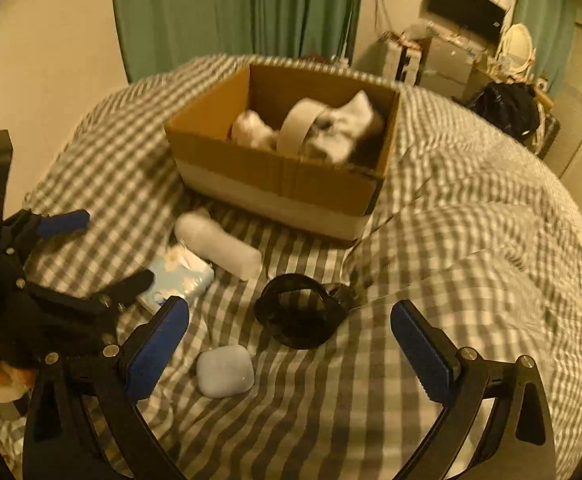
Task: Organize objects
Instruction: 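Grasp the blue tissue pack with the left tool while the right tool grasps the black headband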
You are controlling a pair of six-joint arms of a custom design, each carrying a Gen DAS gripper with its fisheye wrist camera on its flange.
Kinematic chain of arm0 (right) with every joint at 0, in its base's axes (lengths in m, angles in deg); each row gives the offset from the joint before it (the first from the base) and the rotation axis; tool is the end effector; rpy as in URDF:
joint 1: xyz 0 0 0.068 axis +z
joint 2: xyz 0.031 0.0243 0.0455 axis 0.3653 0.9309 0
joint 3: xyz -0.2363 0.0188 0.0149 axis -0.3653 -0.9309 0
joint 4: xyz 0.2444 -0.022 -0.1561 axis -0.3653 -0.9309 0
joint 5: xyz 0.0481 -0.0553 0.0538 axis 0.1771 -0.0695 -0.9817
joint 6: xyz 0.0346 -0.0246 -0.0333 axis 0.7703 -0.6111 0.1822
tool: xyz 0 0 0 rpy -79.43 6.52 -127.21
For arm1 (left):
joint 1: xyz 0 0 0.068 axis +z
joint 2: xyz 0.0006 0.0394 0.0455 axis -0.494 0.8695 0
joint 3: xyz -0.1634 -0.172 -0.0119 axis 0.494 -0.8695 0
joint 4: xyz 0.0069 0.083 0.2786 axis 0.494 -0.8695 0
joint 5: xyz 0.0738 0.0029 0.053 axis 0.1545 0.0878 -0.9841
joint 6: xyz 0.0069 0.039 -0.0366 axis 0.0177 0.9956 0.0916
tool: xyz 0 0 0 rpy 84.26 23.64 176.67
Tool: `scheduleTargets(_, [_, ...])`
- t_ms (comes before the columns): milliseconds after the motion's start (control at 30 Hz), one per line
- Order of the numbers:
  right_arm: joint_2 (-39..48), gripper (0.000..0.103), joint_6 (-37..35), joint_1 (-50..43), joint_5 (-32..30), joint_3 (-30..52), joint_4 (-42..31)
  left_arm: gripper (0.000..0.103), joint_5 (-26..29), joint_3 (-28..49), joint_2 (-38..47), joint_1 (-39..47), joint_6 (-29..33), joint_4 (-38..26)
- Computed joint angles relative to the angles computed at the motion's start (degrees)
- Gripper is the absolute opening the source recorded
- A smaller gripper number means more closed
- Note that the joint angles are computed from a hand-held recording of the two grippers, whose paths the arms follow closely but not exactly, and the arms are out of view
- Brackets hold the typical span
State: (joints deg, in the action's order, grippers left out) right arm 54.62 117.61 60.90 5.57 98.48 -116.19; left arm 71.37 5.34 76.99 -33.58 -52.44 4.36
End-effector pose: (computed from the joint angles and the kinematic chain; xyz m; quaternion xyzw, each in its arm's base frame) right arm 0.1861 0.1358 0.2638 -0.0221 0.9516 -0.0128 0.3062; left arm 0.2944 -0.0282 0.2839 0.2490 0.9208 -0.0565 0.2950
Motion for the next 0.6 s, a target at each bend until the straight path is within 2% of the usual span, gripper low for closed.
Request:
scheduleTargets(267, [5.51, 0.100, -5.23, -9.18, -10.89, -1.65, 5.52, 0.102, -3.55, -1.36, 5.02, -4.62, 0.55, 2.17])
scheduleTargets(367, [7.71, 0.094, -5.74, -10.98, -12.83, -1.17, 6.27, 0.096, -4.01, -1.58, 6.01, -5.36, 0.37, 2.82])
scheduleTargets(433, [9.65, 0.092, -5.80, -11.96, -14.23, -0.89, 6.83, 0.088, -4.17, -1.68, 6.42, -5.72, 0.61, 2.73])
scheduleTargets(600, [14.08, 0.091, -5.44, -12.30, -14.61, 0.51, 6.24, 0.087, -4.14, -1.84, 7.92, -6.65, 0.93, 2.53])
